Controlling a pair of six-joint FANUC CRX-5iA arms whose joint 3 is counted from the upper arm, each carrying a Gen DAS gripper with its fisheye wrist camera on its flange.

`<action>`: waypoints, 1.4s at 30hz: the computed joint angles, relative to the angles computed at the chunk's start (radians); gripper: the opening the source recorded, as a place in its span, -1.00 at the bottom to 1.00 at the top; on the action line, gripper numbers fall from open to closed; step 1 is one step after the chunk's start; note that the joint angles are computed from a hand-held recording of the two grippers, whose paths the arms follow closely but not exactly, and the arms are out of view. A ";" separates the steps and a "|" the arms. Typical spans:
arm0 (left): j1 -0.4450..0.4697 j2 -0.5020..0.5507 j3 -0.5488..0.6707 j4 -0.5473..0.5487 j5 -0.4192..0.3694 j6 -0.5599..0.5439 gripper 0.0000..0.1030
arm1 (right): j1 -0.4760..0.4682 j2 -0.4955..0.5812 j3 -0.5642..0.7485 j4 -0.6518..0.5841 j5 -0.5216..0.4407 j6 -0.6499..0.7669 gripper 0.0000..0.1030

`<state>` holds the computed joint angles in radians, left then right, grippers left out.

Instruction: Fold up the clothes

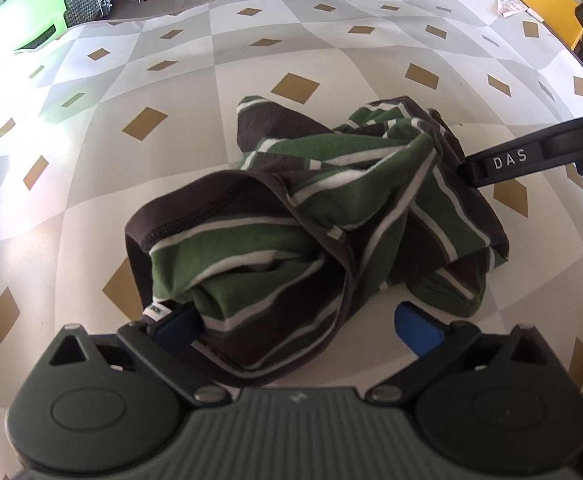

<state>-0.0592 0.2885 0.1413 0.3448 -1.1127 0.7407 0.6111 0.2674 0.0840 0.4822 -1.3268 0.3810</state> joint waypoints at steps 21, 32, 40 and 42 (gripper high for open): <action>0.012 0.114 0.130 -0.081 0.131 0.310 1.00 | 0.011 -0.053 -0.008 -0.202 0.225 0.241 0.63; 0.036 0.094 0.125 -0.037 0.053 0.247 1.00 | 0.021 -0.061 -0.022 -0.067 0.160 0.125 0.63; 0.005 0.046 0.056 -0.011 0.084 0.049 1.00 | -0.005 -0.021 0.026 -0.102 0.058 0.098 0.63; 0.000 0.049 0.059 -0.026 0.070 0.053 1.00 | -0.003 -0.013 0.031 -0.118 0.051 0.118 0.63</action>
<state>-0.0594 0.3374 0.2006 0.3192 -1.0430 0.7941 0.6085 0.2545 0.1151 0.3640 -1.2761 0.4994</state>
